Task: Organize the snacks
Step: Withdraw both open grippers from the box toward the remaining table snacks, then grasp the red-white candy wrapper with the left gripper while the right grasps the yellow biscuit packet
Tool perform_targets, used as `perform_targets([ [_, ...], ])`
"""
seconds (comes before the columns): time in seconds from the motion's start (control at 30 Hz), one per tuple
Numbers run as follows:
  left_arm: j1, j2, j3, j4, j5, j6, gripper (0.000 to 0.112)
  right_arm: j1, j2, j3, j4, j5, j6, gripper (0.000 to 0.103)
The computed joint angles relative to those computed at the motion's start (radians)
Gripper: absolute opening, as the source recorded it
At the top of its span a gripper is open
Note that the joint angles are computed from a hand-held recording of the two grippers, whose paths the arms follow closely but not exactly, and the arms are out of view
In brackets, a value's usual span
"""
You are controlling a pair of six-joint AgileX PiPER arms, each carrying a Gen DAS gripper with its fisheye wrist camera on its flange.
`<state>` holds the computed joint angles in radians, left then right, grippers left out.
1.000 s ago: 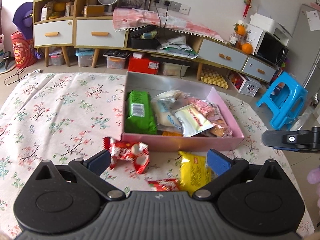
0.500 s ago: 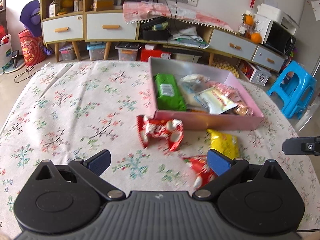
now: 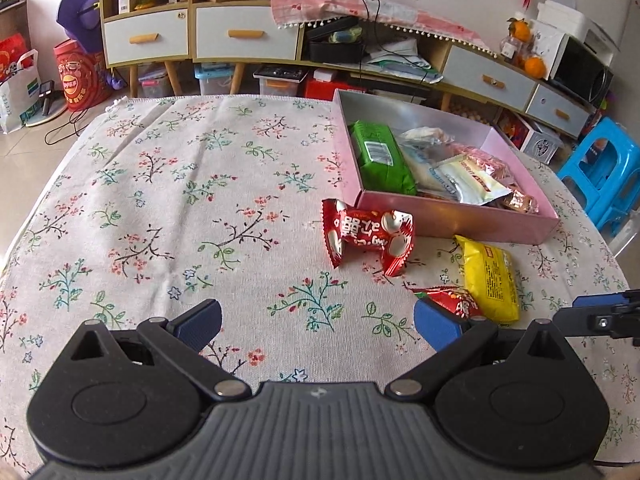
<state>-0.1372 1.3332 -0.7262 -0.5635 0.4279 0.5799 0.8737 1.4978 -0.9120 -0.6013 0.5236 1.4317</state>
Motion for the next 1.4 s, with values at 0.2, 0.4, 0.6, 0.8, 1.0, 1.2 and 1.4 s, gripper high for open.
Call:
perform_targets([
  [0.2,-0.032,0.031,0.002,0.006,-0.027,-0.009,0.102,0.022,0.075,-0.032,-0.119,0.051,0.062,0.091],
  [0.4,-0.056,0.022,0.007,-0.049,-0.004,0.043,0.102,-0.029,0.098,-0.044,-0.178,-0.017,0.14,0.091],
  [0.6,-0.089,0.021,0.013,-0.034,-0.004,0.046,0.102,-0.054,0.174,-0.118,-0.228,-0.044,0.187,0.091],
  [0.8,-0.097,0.023,0.016,-0.027,0.006,0.05,0.102,-0.029,0.29,-0.24,-0.232,0.051,0.139,0.09],
  [1.0,-0.111,0.012,0.019,-0.048,0.015,0.074,0.101,-0.019,0.323,-0.257,-0.193,0.138,0.088,0.089],
  [1.2,-0.162,0.004,0.024,-0.086,-0.003,0.09,0.099,-0.026,0.249,-0.158,-0.203,0.133,0.128,0.089],
  [1.4,-0.268,0.045,0.018,-0.029,-0.073,-0.005,0.084,-0.027,0.198,-0.098,-0.226,0.097,0.137,0.088],
])
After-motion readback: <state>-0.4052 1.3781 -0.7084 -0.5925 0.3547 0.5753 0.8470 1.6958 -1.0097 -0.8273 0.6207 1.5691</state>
